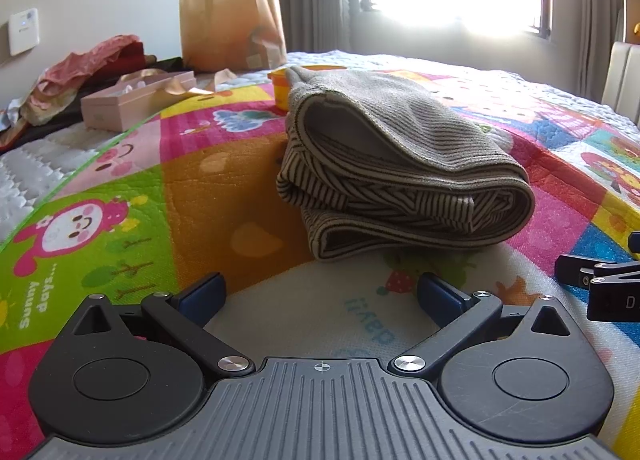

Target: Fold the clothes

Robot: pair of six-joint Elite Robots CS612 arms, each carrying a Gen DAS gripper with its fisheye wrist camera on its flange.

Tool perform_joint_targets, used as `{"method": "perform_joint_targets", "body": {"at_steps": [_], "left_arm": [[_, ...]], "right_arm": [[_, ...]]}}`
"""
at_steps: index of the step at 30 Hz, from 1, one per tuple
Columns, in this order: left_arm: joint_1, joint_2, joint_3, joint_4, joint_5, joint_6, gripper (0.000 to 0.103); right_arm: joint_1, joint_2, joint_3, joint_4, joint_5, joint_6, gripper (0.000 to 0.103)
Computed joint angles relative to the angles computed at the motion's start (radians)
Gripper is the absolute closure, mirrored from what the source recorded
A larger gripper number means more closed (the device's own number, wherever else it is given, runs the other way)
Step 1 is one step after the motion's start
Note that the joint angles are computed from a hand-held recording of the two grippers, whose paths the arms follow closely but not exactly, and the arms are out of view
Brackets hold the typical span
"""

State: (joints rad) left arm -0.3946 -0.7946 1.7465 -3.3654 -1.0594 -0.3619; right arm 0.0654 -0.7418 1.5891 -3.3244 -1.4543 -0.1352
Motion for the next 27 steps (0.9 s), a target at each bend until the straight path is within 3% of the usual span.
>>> {"method": "perform_joint_targets", "body": {"at_steps": [27], "left_arm": [[0.001,-0.004,-0.003,0.026,-0.006,-0.005,0.000]], "right_arm": [[-0.003,-0.001,-0.003,0.013,0.007,0.003,0.000]]}}
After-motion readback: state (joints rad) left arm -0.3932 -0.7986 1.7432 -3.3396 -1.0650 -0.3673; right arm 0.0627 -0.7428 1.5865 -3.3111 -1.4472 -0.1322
